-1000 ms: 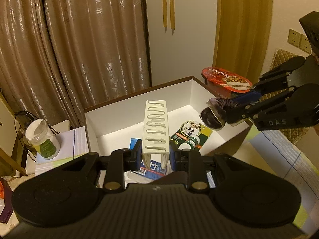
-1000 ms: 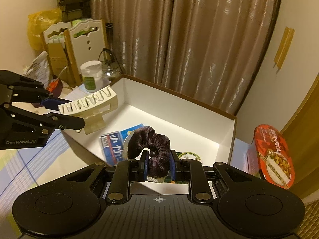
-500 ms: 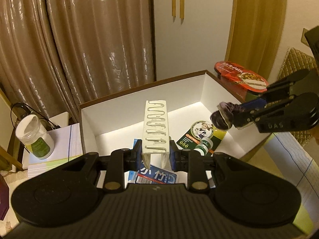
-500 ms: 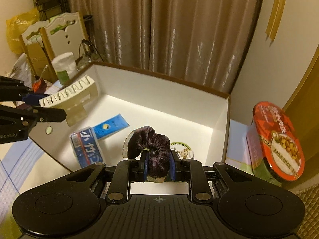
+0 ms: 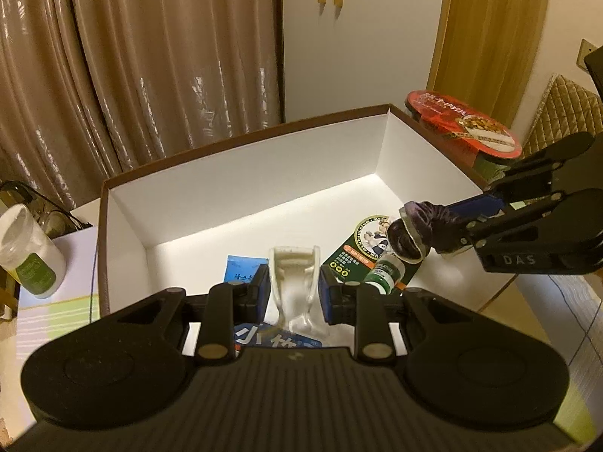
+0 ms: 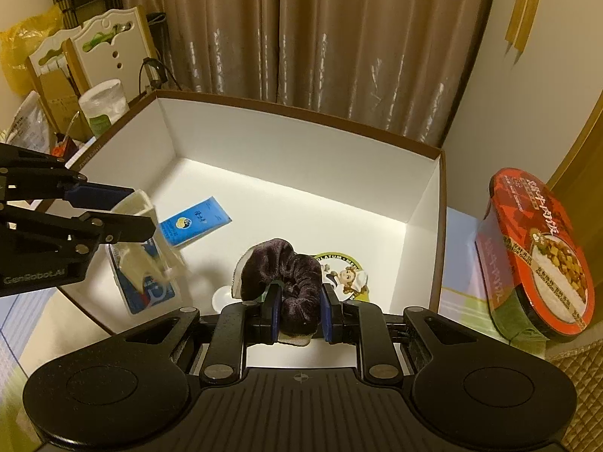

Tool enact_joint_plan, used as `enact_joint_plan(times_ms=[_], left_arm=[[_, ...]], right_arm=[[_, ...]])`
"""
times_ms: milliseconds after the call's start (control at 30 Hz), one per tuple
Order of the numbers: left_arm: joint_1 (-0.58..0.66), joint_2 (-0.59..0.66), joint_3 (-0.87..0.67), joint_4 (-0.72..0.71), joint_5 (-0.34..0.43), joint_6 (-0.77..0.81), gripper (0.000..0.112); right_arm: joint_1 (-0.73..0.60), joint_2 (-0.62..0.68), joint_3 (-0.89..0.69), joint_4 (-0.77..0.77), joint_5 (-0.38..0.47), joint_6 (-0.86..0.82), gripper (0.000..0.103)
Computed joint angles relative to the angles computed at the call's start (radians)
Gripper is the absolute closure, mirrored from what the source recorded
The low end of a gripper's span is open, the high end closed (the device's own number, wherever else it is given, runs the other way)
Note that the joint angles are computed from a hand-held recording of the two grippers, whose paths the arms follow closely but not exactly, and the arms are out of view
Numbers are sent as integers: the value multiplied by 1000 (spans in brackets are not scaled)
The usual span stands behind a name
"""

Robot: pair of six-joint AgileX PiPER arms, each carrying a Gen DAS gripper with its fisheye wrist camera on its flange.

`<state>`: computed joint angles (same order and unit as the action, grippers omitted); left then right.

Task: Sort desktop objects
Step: 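Open both tools to drop the comb holder and scrunchie into the box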

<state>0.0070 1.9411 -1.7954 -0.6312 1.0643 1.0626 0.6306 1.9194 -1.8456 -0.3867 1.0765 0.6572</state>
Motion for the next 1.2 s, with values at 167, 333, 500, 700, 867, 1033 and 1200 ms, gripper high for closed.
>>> enact_joint_plan(times_ms=[167,333,500,700,867,1033,1200], left_arm=[[15,8,-17,-12,9,0,89],[31,18,-48,-19,22,-13,89],[42,15,-60,-26,31,-14,87],[51,6,-54,-29,33,-10,87],[54,-6,-40,-20,24,-4,87],[63,-17,-31,-29,25,6,87],[73,-21,-39,-34,36,7,87]], right_arm=[[-6,9,3,6,-7,-8,83],[-8,32,-20,19,0,-26,83],[-4,45,-31,15,1,-28,83],[2,54,-33,-13,-8,-26,83],[13,48,-20,-63,-23,13,27],[17,32,-12,-67,-50,5,24],[27,31,-34,-72,-30,-2,24]])
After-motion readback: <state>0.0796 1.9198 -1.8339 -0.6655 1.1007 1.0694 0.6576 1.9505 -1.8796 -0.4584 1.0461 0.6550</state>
